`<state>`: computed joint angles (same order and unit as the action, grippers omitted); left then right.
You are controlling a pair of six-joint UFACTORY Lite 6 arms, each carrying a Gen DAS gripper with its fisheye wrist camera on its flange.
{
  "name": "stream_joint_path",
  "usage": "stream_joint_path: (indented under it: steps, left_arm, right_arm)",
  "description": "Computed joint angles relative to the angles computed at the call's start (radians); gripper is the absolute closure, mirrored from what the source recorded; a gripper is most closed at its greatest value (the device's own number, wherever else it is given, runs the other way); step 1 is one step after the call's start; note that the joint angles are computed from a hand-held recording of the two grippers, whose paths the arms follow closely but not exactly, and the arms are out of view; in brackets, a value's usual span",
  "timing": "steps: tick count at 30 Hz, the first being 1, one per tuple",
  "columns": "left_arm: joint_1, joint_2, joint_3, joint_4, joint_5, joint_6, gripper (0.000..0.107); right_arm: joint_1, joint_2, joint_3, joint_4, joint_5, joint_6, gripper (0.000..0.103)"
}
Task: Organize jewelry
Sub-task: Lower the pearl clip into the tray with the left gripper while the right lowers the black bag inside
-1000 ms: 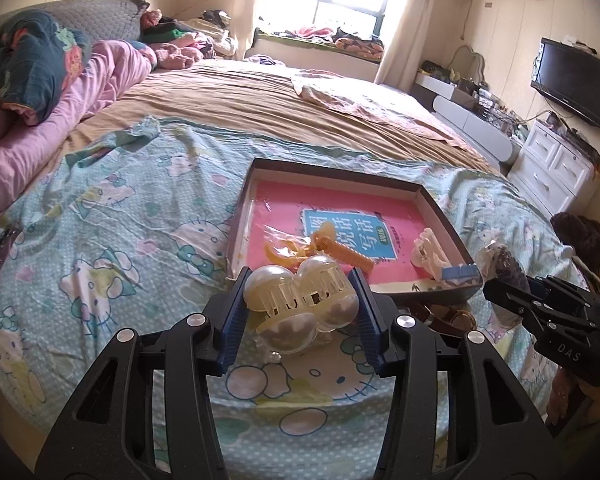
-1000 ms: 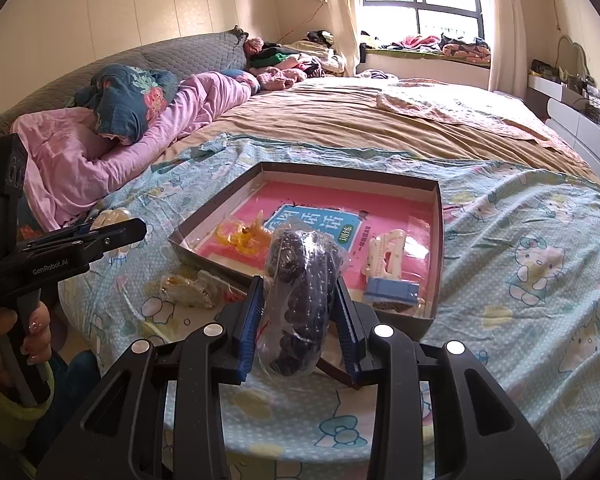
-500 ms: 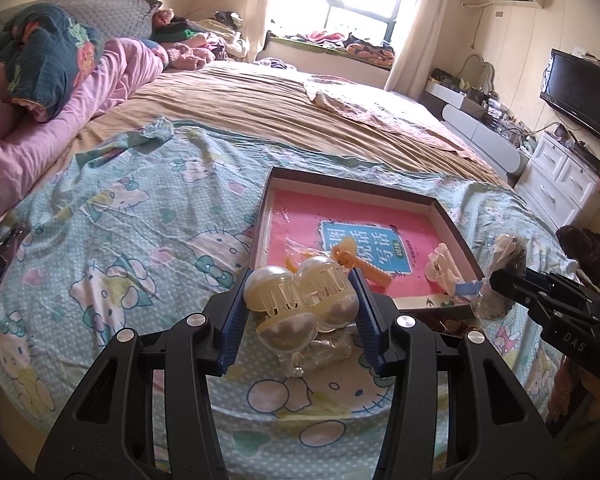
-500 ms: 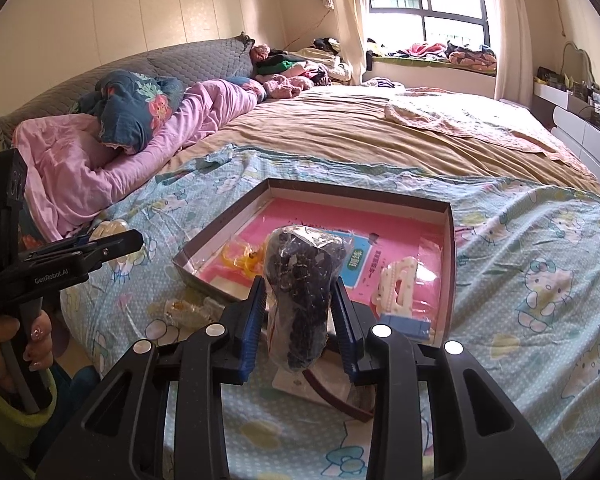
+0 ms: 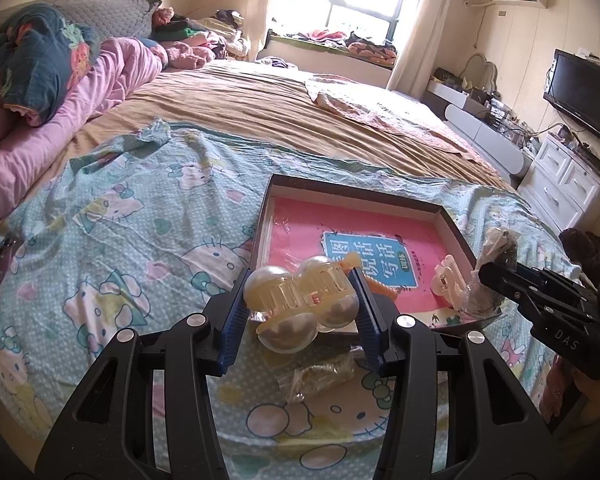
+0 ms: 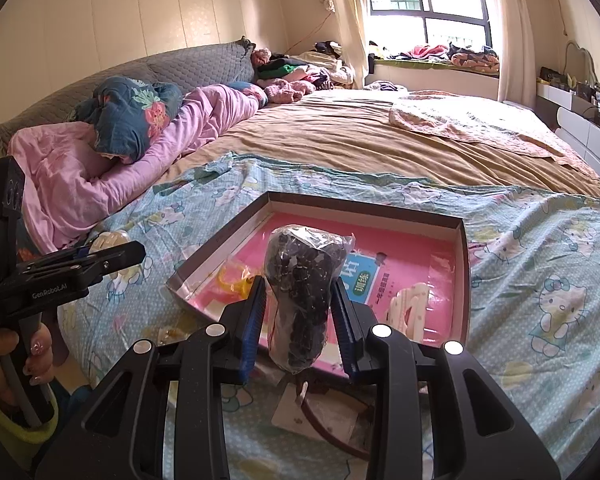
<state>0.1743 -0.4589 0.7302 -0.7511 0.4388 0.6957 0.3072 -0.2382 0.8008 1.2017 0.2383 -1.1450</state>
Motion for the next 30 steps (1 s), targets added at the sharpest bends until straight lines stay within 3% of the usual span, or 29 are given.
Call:
stream_joint_path:
  steps: [21,30]
  left_arm:
    - [-0.149,0.265,0.166,0.126,-0.085,-0.137,0.067]
    - [-0.166,0.334,0.177,0.049,-0.109,-0.058,0.067]
  right_arm:
    - [-0.065,0.123,0.093,0.11,0.003,-0.11,0.072]
    - [-0.075,0.191,0.125,0.11,-0.014,-0.116,0.072]
